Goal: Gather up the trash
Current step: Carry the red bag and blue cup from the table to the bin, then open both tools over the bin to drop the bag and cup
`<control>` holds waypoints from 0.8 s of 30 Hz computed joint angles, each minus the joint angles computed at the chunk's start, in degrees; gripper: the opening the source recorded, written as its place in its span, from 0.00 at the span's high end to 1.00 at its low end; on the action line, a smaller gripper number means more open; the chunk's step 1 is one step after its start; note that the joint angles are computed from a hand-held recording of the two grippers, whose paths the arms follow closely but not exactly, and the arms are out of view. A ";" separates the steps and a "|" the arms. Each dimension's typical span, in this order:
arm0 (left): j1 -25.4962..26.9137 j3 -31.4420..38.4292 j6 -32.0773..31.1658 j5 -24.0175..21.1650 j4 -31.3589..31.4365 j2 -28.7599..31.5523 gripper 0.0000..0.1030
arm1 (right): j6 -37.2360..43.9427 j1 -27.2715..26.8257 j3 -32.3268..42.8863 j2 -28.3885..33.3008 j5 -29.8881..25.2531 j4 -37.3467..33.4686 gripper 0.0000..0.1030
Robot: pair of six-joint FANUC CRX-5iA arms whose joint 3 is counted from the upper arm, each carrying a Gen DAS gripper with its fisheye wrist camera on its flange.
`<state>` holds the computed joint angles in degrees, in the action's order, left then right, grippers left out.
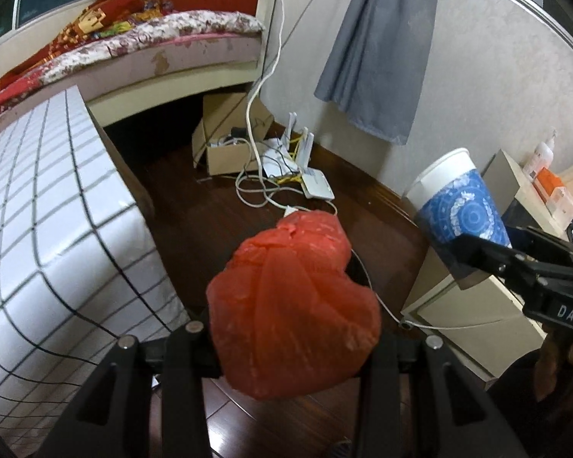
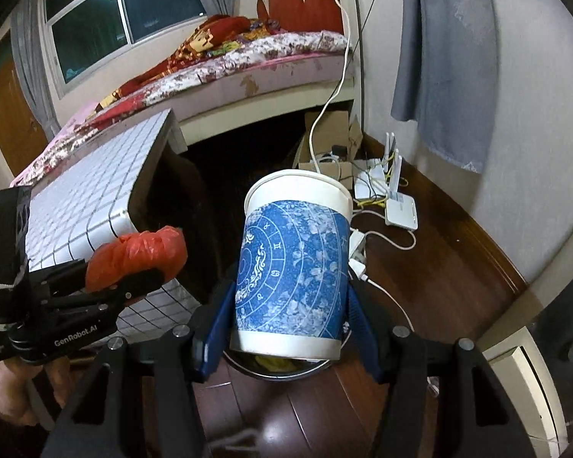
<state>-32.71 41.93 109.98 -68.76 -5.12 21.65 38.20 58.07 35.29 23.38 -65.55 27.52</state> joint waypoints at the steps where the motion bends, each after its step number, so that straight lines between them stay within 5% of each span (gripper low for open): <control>1: 0.05 0.17 -0.14 -0.19 0.36 0.42 0.61 | 0.48 -0.26 0.02 0.17 0.06 -0.59 0.42; 21: 2.72 2.25 -2.37 -2.23 7.91 9.47 0.60 | 18.64 -7.25 11.33 10.66 -4.61 -18.20 0.41; 22: 2.95 1.90 -2.41 -1.79 8.30 9.51 0.57 | 19.04 -8.07 12.35 11.23 -4.55 -20.70 0.39; 24: 3.56 1.54 -1.82 -1.98 9.32 10.13 0.29 | 18.61 -9.37 14.09 12.50 -5.30 -23.34 0.27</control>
